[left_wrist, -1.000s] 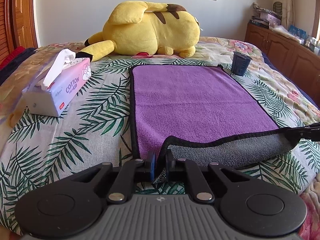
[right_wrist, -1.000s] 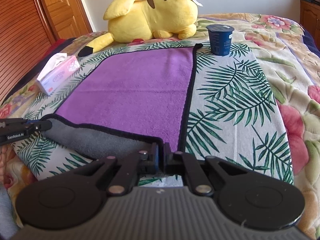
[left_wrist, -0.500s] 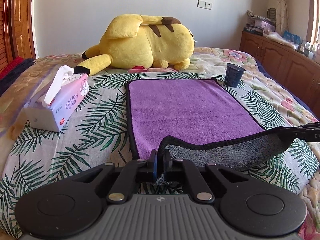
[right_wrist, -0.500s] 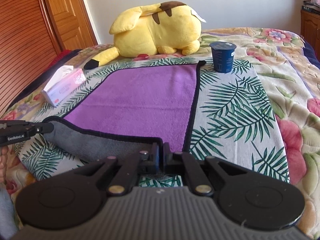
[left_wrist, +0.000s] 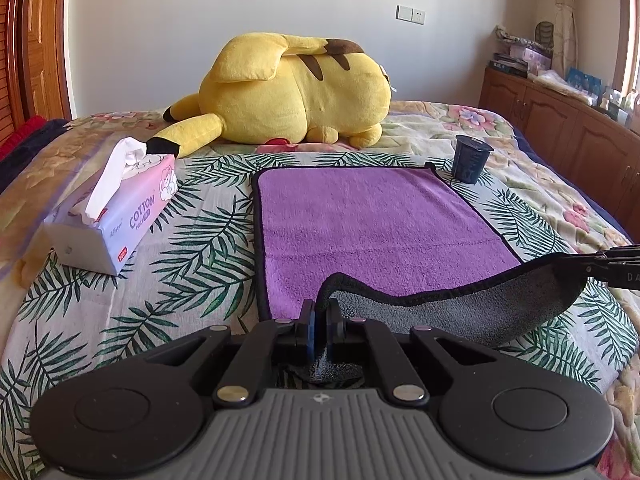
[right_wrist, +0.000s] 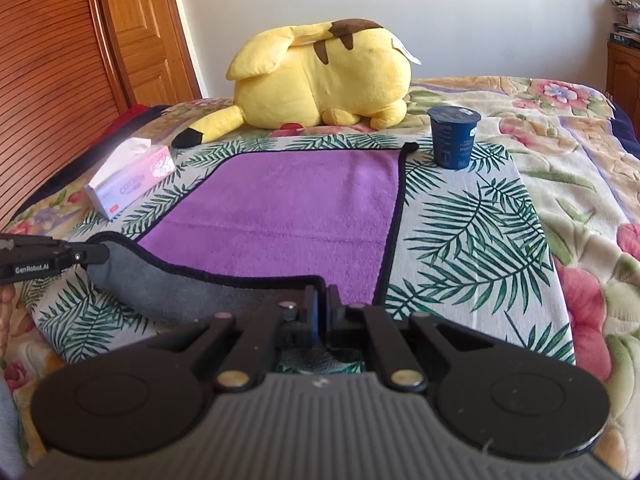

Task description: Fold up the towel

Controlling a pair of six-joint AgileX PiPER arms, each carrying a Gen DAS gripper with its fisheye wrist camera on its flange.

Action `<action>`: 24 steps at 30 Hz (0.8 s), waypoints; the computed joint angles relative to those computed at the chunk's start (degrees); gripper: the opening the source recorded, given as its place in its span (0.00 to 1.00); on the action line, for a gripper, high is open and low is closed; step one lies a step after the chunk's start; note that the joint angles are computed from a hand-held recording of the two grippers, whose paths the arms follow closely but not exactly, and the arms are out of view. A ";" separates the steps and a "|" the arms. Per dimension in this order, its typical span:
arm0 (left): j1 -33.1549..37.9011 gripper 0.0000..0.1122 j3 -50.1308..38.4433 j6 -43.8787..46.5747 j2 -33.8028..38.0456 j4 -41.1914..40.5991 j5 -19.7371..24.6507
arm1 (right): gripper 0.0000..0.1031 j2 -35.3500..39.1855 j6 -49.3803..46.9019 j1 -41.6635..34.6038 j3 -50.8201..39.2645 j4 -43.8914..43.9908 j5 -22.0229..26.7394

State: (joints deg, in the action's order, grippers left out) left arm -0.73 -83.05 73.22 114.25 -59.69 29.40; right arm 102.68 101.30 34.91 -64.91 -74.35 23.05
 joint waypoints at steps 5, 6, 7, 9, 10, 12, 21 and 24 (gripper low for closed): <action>-0.48 0.00 -3.22 -1.95 1.99 1.76 0.16 | 0.04 1.36 0.94 0.02 -1.35 -3.25 0.70; -0.51 0.00 -3.88 -2.40 2.38 2.12 0.34 | 0.04 1.62 0.83 0.01 -1.74 -3.88 0.84; -0.55 0.00 -4.36 -2.70 2.65 2.29 0.41 | 0.04 1.85 0.92 -0.02 -2.06 -4.64 1.00; -0.55 0.00 -5.31 -3.03 3.17 2.43 0.52 | 0.04 2.58 1.85 0.07 -2.81 -6.53 1.91; -0.59 0.00 -5.81 -3.35 3.42 2.66 0.60 | 0.04 3.00 2.43 0.19 -3.17 -7.52 2.57; -0.71 0.00 -6.87 -3.92 3.98 3.12 0.67 | 0.04 3.62 3.18 0.00 -3.79 -8.69 2.74; -1.07 0.00 -10.76 -2.86 6.56 1.41 -0.16 | 0.04 3.74 9.50 -2.10 -5.08 -14.85 1.20; -1.21 0.00 -13.22 -5.00 7.59 2.94 0.40 | 0.04 3.79 10.02 -2.57 -5.70 -15.88 0.93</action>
State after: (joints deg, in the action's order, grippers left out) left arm -1.94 -96.27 68.22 121.85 -56.75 29.80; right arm 106.47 111.31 32.35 -70.61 -90.23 23.97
